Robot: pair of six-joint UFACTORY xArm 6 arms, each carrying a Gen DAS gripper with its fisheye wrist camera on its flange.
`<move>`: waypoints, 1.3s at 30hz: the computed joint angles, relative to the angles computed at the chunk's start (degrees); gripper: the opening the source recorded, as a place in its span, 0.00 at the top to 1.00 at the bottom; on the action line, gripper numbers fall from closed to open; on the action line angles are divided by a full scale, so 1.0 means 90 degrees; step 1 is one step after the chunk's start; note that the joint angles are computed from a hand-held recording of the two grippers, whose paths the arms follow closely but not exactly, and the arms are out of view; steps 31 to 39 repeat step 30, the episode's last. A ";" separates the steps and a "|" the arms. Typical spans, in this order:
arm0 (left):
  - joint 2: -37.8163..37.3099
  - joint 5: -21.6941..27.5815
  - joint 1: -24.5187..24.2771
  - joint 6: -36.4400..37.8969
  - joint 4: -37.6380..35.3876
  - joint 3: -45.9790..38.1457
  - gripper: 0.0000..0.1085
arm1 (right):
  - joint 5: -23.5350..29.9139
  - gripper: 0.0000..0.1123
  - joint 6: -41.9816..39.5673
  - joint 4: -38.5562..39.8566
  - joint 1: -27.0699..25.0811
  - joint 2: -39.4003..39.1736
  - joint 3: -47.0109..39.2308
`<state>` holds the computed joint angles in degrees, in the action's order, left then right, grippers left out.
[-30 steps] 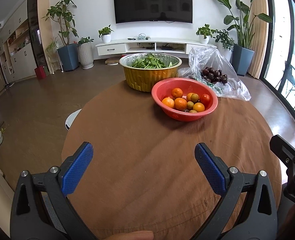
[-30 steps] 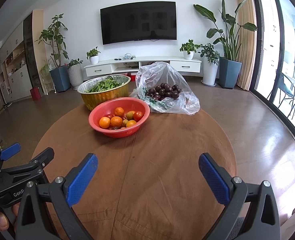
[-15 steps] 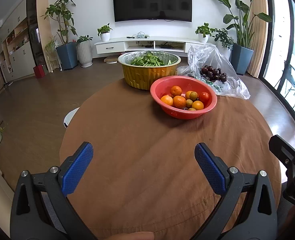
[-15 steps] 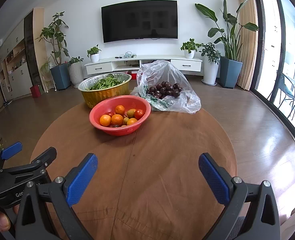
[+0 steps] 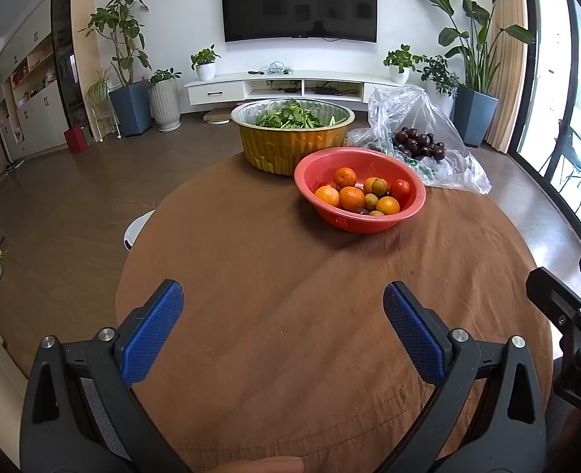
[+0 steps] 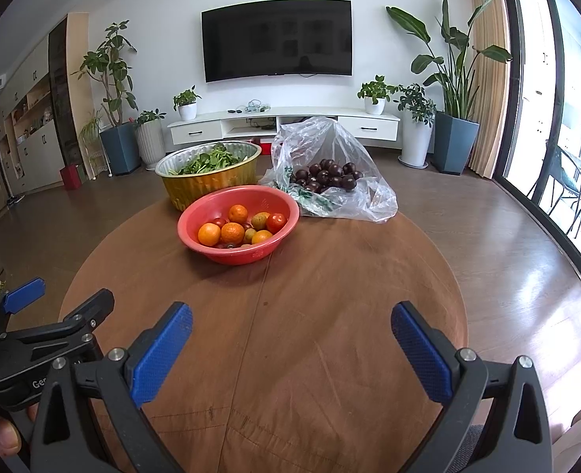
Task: Organize fruits
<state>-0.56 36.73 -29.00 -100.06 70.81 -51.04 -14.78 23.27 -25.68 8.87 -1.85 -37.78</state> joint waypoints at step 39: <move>-0.0039 0.0167 -0.0045 -0.0264 0.0188 0.0143 0.05 | -0.0005 0.08 0.0193 -0.0209 -0.0039 -0.0100 0.0232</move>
